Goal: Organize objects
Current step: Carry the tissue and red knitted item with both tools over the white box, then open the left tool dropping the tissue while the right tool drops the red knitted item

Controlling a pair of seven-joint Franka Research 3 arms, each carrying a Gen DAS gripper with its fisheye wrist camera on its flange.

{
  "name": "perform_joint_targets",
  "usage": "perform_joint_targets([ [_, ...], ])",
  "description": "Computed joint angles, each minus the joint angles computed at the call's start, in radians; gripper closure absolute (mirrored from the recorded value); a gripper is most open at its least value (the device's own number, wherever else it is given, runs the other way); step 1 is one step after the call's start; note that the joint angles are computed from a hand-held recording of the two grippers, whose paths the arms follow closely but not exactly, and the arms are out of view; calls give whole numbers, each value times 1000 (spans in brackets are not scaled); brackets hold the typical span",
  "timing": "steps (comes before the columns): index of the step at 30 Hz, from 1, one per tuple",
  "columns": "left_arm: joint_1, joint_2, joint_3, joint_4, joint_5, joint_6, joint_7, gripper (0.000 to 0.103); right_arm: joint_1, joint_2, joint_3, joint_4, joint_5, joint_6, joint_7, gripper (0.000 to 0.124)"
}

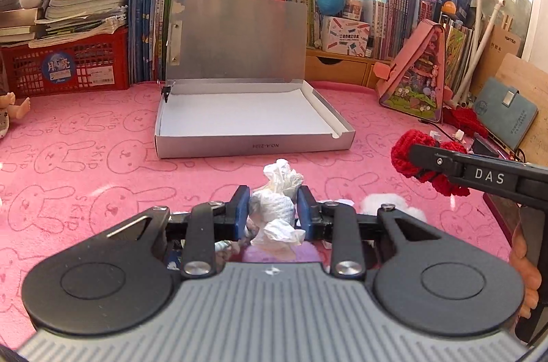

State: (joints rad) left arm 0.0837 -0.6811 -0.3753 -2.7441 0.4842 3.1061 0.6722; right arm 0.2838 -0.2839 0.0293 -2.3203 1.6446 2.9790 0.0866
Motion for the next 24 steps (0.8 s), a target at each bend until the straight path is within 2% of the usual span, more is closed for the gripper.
perform_joint_targets([
  [7, 120, 138, 2, 157, 25, 15, 14, 68, -16, 134, -28, 157, -228, -82, 267, 72],
  [12, 120, 319, 38, 332, 42, -51, 22, 68, -49, 274, -29, 330, -402, -196, 517, 72],
  [16, 194, 481, -4, 498, 193, -102, -81, 68, -77, 398, 0, 471, -496, -233, 650, 72],
  [19, 204, 591, -4, 597, 305, -148, -155, 68, -100, 488, 28, 567, -556, -265, 737, 72],
  [24, 153, 732, 52, 703, 380, -206, -192, 68, -104, 624, 56, 697, -722, -279, 906, 72],
])
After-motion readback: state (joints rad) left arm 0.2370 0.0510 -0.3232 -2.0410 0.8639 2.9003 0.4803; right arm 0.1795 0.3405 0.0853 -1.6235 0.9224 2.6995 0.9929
